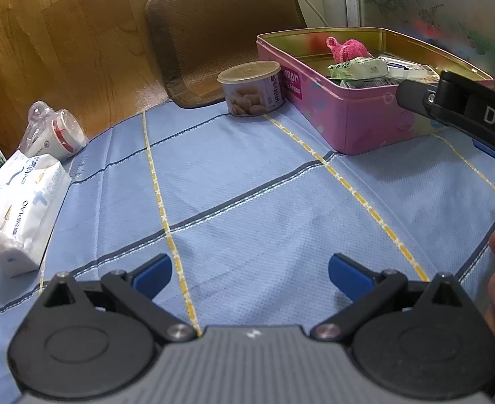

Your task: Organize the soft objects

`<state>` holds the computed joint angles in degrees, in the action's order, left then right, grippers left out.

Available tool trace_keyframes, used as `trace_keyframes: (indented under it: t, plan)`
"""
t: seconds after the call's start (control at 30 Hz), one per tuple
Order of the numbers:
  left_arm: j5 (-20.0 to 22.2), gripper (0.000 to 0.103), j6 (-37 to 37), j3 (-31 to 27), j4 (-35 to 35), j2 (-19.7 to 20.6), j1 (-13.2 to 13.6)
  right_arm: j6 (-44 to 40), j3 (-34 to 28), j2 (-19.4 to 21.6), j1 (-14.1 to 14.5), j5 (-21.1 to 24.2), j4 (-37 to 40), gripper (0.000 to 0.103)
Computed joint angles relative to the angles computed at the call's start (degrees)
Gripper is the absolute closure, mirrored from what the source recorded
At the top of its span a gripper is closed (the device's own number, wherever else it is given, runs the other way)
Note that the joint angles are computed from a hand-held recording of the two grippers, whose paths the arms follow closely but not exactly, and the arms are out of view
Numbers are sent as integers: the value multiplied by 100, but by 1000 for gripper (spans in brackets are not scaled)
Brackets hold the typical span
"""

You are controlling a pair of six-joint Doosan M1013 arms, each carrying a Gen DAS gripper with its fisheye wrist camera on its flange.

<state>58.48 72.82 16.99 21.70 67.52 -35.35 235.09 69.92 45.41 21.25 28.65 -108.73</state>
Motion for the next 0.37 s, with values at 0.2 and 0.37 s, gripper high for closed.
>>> trace_keyframes:
  t: [0.2,0.37]
  plan:
    - [3,0,59,-25,-94,14,15,-25,-5,2,-3,-10,46,0]
    - [-95,0,117,72,-205,-35,27,-78,-20,12,0,-12,62,0]
